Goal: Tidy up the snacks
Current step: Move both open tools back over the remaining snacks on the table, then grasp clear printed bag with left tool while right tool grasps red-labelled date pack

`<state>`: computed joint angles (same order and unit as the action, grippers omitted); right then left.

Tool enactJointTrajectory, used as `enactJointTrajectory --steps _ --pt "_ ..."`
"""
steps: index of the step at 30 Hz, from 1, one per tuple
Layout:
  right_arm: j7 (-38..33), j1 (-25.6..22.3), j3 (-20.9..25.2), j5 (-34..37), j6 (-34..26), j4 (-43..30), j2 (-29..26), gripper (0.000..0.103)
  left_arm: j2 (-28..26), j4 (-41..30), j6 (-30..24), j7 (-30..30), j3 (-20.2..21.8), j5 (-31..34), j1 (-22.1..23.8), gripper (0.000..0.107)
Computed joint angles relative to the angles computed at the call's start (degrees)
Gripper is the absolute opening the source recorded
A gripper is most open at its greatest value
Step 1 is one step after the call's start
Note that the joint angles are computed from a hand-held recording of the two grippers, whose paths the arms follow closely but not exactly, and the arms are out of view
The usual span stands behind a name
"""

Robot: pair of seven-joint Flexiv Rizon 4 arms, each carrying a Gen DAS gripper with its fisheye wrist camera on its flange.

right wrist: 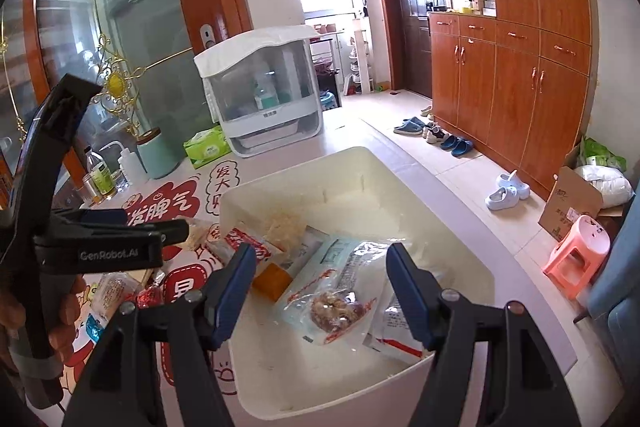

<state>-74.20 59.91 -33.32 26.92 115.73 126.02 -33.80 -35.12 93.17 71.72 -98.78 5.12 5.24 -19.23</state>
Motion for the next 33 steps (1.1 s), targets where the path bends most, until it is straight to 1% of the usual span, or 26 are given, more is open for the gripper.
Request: enactJointTrajectory --steps 5,12,19,22,24,28,33 --pt "0.43 -0.65 1.79 -1.51 -1.03 -1.19 0.24 0.068 2.90 5.40 2.54 -1.70 1.89 0.69 1.33 0.092" --pt "1.66 0.43 2.51 -5.44 -3.95 -4.16 -0.60 0.068 6.70 12.78 4.89 -4.45 5.42 2.09 4.07 0.092" --pt "2.86 2.28 2.39 -10.13 -6.00 -6.93 -1.76 0.068 10.62 20.20 7.10 -5.84 7.46 1.98 10.17 0.092" --pt "3.91 1.71 3.58 -12.76 -7.70 -8.67 -2.26 0.068 11.29 22.31 7.93 -5.94 8.51 2.10 12.25 0.092" --pt "4.97 -0.01 5.97 -15.41 -9.44 -10.48 -2.52 0.068 11.74 24.08 8.83 -5.65 8.93 2.04 13.77 0.092" --pt "7.51 -3.23 10.41 -20.61 -11.94 -13.47 -3.73 0.068 11.91 27.04 9.94 -3.38 8.14 0.26 17.41 0.092" --pt "11.12 -7.37 15.82 -27.01 -17.88 -18.30 -6.93 0.068 10.72 29.75 11.58 1.42 4.58 -4.71 22.48 0.092"
